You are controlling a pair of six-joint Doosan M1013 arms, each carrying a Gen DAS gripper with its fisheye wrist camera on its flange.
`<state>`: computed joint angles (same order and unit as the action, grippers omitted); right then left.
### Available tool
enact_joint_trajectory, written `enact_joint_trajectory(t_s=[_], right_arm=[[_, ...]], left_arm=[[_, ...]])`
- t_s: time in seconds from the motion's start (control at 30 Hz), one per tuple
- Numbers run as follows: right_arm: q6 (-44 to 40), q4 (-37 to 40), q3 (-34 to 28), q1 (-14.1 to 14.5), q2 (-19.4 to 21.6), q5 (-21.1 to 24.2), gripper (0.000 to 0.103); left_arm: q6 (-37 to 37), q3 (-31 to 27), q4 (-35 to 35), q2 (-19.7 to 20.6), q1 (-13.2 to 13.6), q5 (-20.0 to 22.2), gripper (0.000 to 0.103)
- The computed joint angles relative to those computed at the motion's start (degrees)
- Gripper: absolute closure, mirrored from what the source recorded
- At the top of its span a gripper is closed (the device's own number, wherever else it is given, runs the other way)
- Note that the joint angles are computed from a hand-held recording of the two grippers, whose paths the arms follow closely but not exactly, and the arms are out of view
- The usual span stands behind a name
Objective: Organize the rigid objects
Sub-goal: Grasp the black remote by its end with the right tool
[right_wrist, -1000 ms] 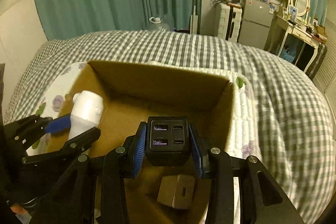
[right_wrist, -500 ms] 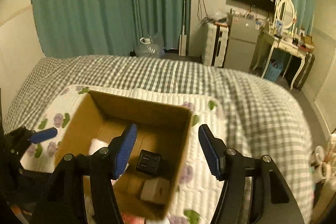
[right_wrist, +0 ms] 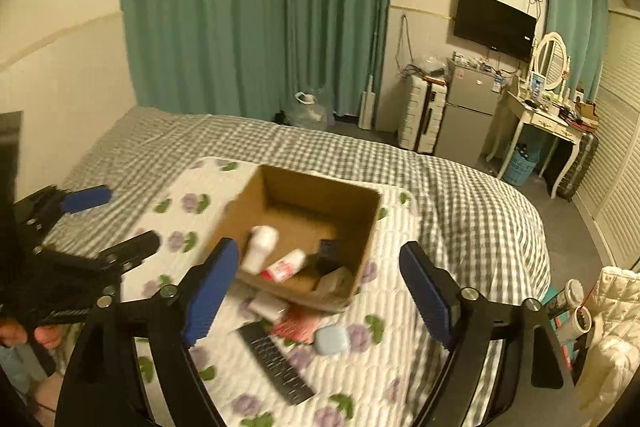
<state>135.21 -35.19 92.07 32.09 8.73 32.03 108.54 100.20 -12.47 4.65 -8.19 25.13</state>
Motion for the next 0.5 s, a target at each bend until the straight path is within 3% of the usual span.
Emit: enact_joint_trajectory(t_s=[0.23,0.37,0.5], right_arm=[[4.3,-0.9,3.7,3.1,0.2,-0.3,0.015],[-2.5,8.0,2.7,2.4,4.7,3.1,0.015],[-12.3,15.9,3.1,1.2,8.8,1.9,0.015]], left_arm=[[2.4,5.4,-3.4,-1.1,1.9,-3.6,0.004],[0.1,6.8,-1.2,0.8,2.5,-3.3,0.003],[-0.1,8.4,-0.5,3.1,2.9,-4.5,0.003]])
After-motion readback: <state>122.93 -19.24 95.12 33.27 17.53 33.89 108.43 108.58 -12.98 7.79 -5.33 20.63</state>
